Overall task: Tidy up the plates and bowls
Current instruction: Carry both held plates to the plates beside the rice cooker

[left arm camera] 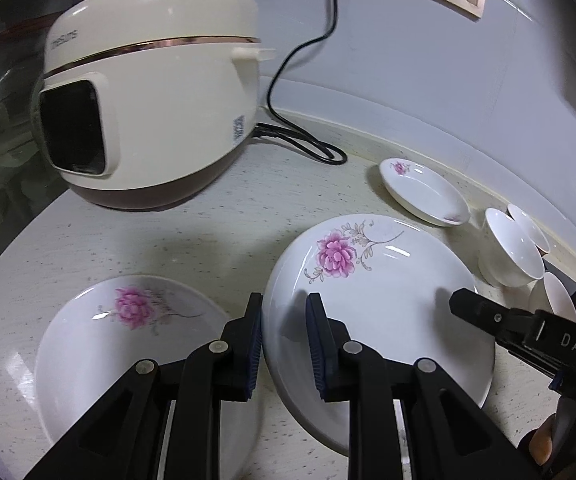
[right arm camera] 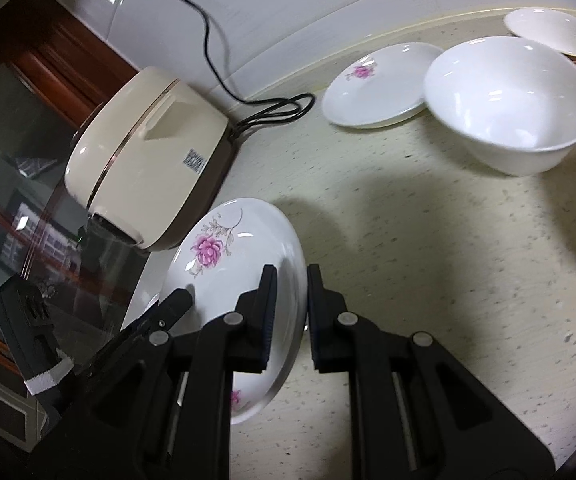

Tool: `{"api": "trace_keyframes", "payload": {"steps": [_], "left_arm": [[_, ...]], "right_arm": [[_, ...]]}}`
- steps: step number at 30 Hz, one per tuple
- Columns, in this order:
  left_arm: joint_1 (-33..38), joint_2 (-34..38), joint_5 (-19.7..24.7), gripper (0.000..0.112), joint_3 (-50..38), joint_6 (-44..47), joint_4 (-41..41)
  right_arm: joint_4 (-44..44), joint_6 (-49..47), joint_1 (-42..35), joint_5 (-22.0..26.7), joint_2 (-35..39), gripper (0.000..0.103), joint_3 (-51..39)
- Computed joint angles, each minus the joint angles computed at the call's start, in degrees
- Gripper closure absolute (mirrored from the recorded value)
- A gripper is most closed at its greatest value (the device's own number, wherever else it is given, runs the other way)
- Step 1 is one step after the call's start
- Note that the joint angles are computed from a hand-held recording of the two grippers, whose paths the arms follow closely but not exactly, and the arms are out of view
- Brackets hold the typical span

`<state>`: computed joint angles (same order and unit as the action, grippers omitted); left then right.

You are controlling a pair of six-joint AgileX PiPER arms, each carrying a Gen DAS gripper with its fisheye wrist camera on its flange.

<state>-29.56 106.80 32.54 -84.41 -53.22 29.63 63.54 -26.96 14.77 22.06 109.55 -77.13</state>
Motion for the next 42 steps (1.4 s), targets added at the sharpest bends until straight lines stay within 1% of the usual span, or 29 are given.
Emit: {"api": "trace_keyframes", "payload": {"steps": [3, 7, 15, 20, 27, 30, 33, 38, 42], "left_arm": [[0.3, -1.2, -0.2, 0.090, 1.3, -1.6, 1.4], [0.5, -3.0, -0.6, 0.090, 3.5, -3.7, 2.7], [2.1, -5.8, -1.9, 0.090, 8.1, -7.0, 4.9], [3.7, -7.5, -3.2, 0.090, 10.9, -8.2, 5.3], [6.0, -8.6, -5.0, 0.090, 13.4, -7.4, 4.0], [6.3, -8.9, -5.1, 0.090, 14.0, -8.5, 5.0], [7.2, -10.0, -5.5, 0.089, 15.1, -8.2, 4.8], [9.4, -12.1, -6.3, 0.089, 17.4, -6.3, 3.1], [10.7, -12.6, -6.6, 0.089, 18.6, -5.1, 2.4]], "right_arm": [[3.1, -3.0, 0.2, 1.1, 0.4, 0.085, -0.3], [4.6, -4.6, 0.6, 2.5, 0.9, 0.085, -0.6], [8.3, -8.2, 2.5, 3.3, 1.6, 0.085, -0.9], [14.5, -13.3, 3.5, 4.4, 2.3, 0.084, -0.4], [20.4, -18.0, 5.7, 2.9, 2.2, 0.084, 0.5], [23.1, -20.1, 6.4, 2.6, 2.2, 0.083, 0.7], [22.5, -20.0, 7.6, 1.8, 2.6, 0.083, 0.0], [19.7, -17.1, 8.7, 3.7, 5.1, 0.082, -2.9], [17.0, -15.4, 10.1, 3.3, 6.3, 0.082, -4.9]]}}
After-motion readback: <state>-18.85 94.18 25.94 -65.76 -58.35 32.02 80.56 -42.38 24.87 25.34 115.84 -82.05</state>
